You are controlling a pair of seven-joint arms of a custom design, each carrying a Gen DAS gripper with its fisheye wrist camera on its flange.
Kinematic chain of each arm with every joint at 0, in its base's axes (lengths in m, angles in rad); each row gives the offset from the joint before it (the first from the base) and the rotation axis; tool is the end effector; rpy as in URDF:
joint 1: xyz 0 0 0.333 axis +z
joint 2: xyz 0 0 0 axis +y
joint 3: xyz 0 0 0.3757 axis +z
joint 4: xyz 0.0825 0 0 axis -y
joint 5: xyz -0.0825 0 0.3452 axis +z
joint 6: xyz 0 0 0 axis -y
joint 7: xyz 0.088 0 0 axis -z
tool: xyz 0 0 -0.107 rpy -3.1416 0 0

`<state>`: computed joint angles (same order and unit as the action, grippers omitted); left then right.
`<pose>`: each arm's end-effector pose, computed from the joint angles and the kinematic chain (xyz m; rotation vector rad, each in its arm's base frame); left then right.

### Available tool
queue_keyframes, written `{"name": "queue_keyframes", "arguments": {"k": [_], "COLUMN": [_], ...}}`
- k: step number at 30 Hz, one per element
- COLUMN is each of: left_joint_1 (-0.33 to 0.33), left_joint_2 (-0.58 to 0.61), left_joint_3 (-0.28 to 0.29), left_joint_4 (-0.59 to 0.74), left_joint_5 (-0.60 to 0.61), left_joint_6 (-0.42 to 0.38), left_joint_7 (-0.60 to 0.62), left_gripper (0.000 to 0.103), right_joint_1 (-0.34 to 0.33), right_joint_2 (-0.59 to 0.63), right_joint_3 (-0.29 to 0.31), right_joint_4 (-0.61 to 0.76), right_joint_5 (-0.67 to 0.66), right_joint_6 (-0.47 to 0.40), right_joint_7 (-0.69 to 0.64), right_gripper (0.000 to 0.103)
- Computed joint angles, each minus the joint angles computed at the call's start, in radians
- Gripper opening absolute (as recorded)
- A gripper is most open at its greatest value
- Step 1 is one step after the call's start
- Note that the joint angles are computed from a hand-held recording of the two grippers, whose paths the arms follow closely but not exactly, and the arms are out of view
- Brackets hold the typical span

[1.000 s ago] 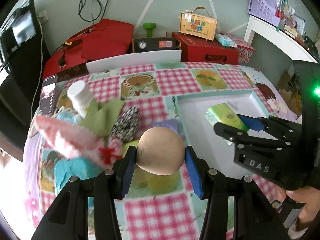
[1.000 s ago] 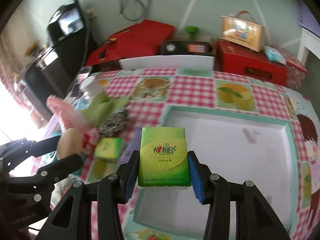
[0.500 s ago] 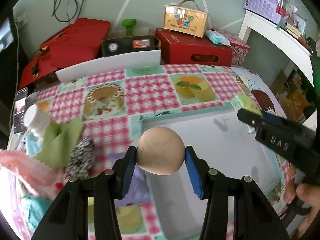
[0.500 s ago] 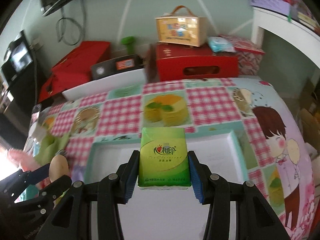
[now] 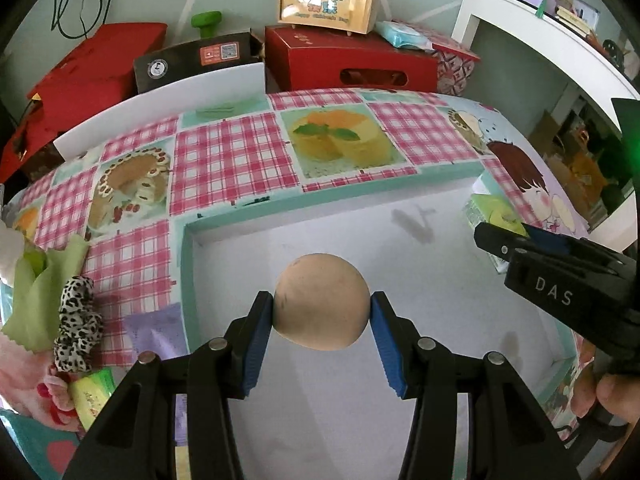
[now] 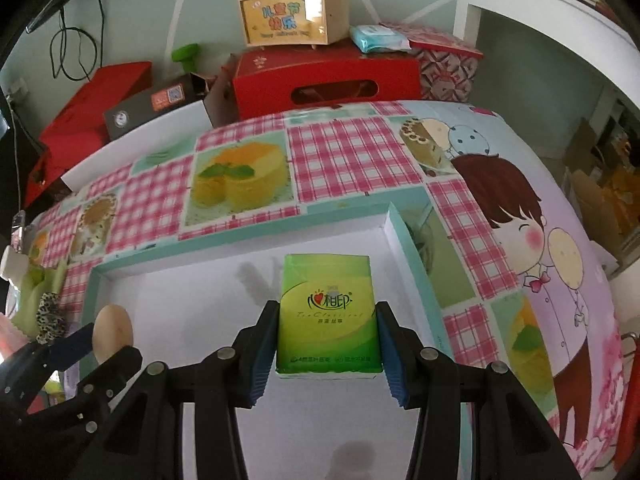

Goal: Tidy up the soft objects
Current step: 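Open the left tool to drop the sponge while the right tool releases the tissue pack into the tray, then move the left tool to the pink knitted cloth while the right tool reaches the leopard scrunchie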

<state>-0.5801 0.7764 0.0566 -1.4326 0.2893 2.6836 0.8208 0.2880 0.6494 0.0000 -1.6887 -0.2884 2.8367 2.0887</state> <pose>0.6598 -0.4065 0.3481 -1.9432 1.9999 -0.6141 0.6915 0.2202 0.3486 -1.9351 1.8900 -0.4512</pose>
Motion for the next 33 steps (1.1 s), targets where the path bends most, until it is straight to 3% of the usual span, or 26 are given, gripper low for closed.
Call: {"name": "queue_keyframes", "arguments": {"k": [5, 7, 8, 11, 15, 17, 19, 26, 33], "left_joint_1": [0.003, 0.004, 0.001, -0.002, -0.015, -0.04, -0.062, -0.08, -0.108], "left_joint_2": [-0.001, -0.008, -0.013, -0.02, -0.036, -0.049, -0.06, -0.076, -0.101], "left_joint_3": [-0.005, -0.004, 0.001, 0.008, 0.037, 0.08, 0.117, 0.157, 0.218], "left_joint_4": [-0.002, -0.012, -0.019, -0.027, -0.055, -0.081, -0.101, -0.131, -0.197], "left_joint_5": [-0.012, -0.012, -0.009, -0.003, 0.016, 0.051, 0.093, 0.219, 0.306], "left_joint_6": [-0.015, -0.012, -0.007, -0.014, 0.0, 0.022, 0.037, 0.067, 0.18], "left_joint_7": [-0.004, -0.011, -0.018, -0.032, -0.094, -0.158, -0.216, -0.329, -0.449], "left_gripper": [0.053, 0.062, 0.063, 0.064, 0.092, 0.095, 0.097, 0.097, 0.097], "right_joint_1": [0.004, 0.014, 0.021, 0.029, 0.045, 0.042, 0.054, 0.091, 0.136], "right_joint_2": [0.003, 0.001, 0.0, -0.006, -0.009, -0.011, -0.017, -0.022, -0.027], "right_joint_3": [-0.001, -0.012, -0.019, -0.027, -0.046, -0.046, -0.064, -0.117, -0.178], "right_joint_4": [0.011, 0.014, 0.015, 0.012, 0.014, 0.011, -0.001, -0.016, -0.033], "right_joint_5": [0.004, -0.004, -0.011, -0.028, -0.055, -0.064, -0.087, -0.156, -0.236], "right_joint_6": [-0.042, -0.051, -0.059, -0.061, -0.077, -0.069, -0.042, 0.01, 0.091], "right_joint_7": [0.004, 0.013, 0.02, 0.029, 0.056, 0.062, 0.084, 0.182, 0.292], "right_gripper": [0.052, 0.059, 0.068, 0.07, 0.087, 0.091, 0.103, 0.103, 0.103]}}
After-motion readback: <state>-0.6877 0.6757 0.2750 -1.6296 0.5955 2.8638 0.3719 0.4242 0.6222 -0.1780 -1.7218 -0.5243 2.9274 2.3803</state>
